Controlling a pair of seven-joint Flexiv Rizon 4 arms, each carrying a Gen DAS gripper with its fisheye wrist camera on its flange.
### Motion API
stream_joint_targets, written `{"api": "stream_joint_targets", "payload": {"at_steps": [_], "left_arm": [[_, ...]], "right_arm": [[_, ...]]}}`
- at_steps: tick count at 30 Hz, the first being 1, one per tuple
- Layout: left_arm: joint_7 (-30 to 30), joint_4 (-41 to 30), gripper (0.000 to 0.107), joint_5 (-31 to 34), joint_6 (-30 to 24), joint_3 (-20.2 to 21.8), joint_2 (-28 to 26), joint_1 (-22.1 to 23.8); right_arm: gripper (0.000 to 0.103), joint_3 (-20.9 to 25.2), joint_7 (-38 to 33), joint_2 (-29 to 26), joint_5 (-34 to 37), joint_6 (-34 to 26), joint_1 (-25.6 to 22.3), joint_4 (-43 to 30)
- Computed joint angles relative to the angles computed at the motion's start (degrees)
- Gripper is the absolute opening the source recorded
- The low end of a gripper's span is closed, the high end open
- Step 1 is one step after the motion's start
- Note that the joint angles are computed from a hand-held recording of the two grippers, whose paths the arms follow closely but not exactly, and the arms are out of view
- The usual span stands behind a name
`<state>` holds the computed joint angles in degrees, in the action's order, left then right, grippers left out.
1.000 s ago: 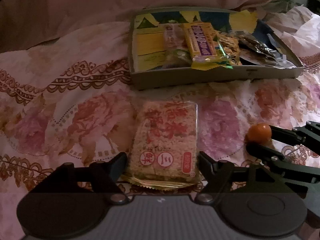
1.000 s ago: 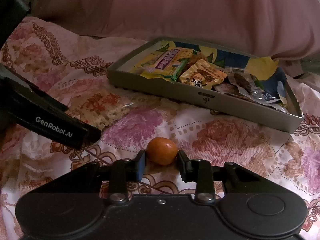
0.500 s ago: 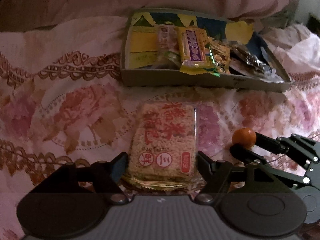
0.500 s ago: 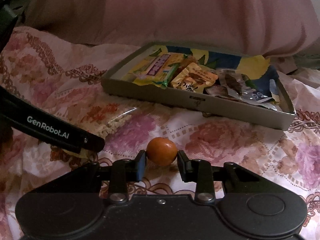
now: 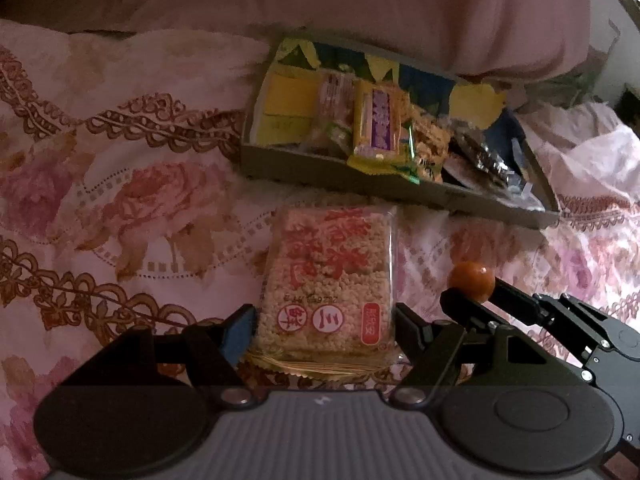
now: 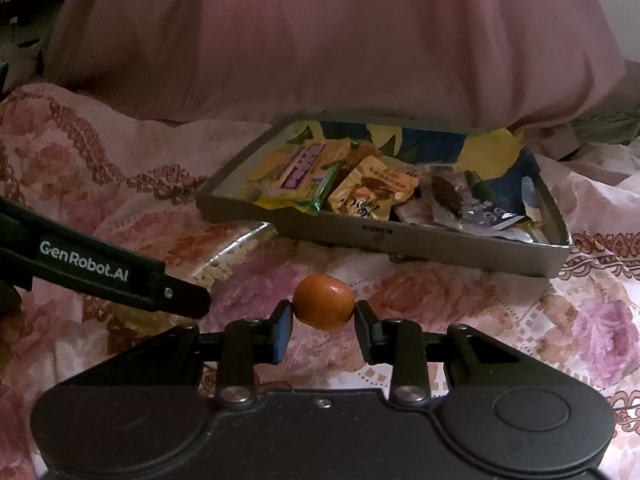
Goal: Organize snacks
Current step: 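Carry the rice cracker pack and orange candy over the tray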
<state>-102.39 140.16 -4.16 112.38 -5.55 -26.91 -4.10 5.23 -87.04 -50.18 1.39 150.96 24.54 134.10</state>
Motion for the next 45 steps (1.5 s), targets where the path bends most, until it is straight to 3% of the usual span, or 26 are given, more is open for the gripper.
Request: {"api": "stream_joint_targets", "payload": {"at_steps": [9,20,26,31,36,45], "left_arm": [[0.5,0.9,0.077,-6.3,5.6,5.8,0.2,-7.5],[0.9,1.7,0.077,-8.5,11.5,5.4,-0.3,-8.2],[7.5,0.0,0.077,-20.6,15.6,9.1,-1.6,-17.1],[7.9,-6.3,0.077,-22.9,16.8,6.6,-4.4,-15.7],[13.8,-12.8,0.077,-28.8,17.8,7.9,-9.7,-18.4],[14.7,-15.6,0.077,-30.3,17.0,6.3,-13.1,-15.7]], "right_arm": [[0.036,0.0,-0.1,0.1,1.0,2.1,0.0,-0.1],[0.036,0.1,0.3,-0.5,2.2,5.4,0.2,-0.7],[0.036,-0.9,-1.0,-0.6,2.8,6.8,0.8,-2.6],[0.036,-2.0,-1.4,-1.3,4.1,5.4,1.0,-6.6],[0.036,-2.5,0.3,-2.3,4.4,1.7,0.0,-10.7],[0.036,-3.0,1.5,-4.1,3.1,-2.3,0.0,-14.4]]}}
